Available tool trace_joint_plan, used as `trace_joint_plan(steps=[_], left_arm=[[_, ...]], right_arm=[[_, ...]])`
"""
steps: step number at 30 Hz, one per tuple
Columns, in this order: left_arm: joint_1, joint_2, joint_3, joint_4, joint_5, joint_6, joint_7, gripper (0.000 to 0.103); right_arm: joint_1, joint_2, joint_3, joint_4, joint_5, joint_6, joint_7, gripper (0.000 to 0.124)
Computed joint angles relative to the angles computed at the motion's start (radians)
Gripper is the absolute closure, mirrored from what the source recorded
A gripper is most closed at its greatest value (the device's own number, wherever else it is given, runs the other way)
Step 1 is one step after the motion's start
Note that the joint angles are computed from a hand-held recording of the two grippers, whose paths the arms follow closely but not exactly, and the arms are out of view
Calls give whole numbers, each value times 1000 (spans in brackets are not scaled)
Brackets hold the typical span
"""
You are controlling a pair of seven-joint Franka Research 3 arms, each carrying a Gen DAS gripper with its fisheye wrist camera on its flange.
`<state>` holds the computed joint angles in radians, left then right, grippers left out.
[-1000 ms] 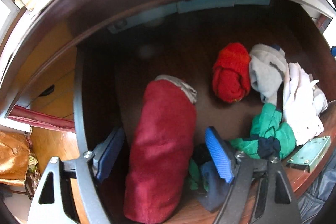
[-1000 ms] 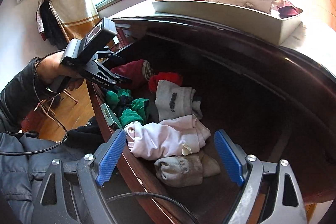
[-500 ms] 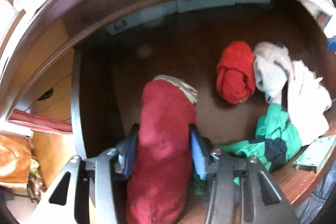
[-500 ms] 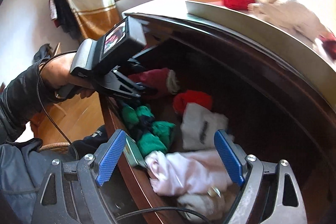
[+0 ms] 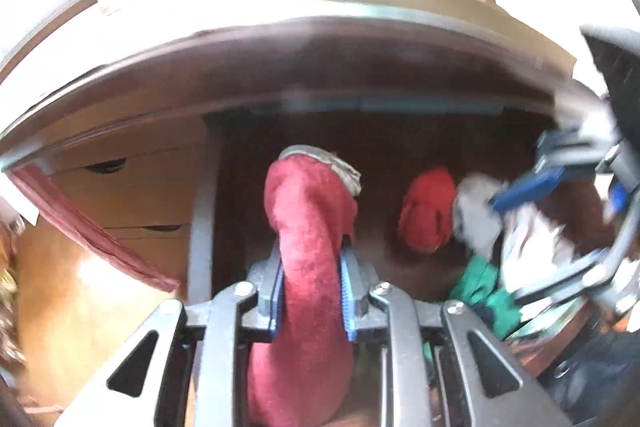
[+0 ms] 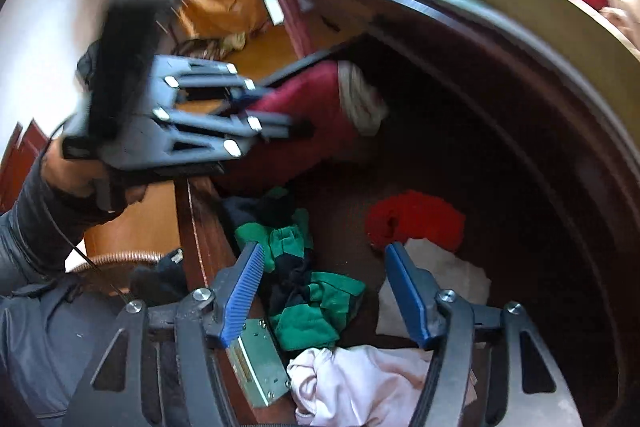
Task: Take underwear out of drawer
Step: 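Grasp the dark red sock with left tool while right grasps green striped sock, then lift the dark red and green striped socks out of the drawer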
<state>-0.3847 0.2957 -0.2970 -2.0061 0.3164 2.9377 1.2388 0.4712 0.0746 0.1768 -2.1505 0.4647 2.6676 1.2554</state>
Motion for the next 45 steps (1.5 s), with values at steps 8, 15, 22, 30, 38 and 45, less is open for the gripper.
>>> trace_joint_plan(steps=[8,15,22,30,38,45], left_arm=[[5,-54,32,-99,7,199,-105,82],[167,-90,-119,-181,-59,293,-54,82],[214,-77,-169,-184,-51,319,-74,82],[212,-76,-165,-193,-12,347,-125,82],[194,-84,-143,-201,37,374,-186,82],[29,-125,29,-234,5,437,-202,82]], right_arm=[[3,118,-2,155,-74,-184,3,60],[-11,248,4,324,-72,-386,-23,60],[-13,340,0,424,-60,-453,-6,60],[-46,390,11,461,36,-451,-6,86],[-37,270,23,286,104,-243,-62,102],[-25,172,28,178,137,-85,-74,104]])
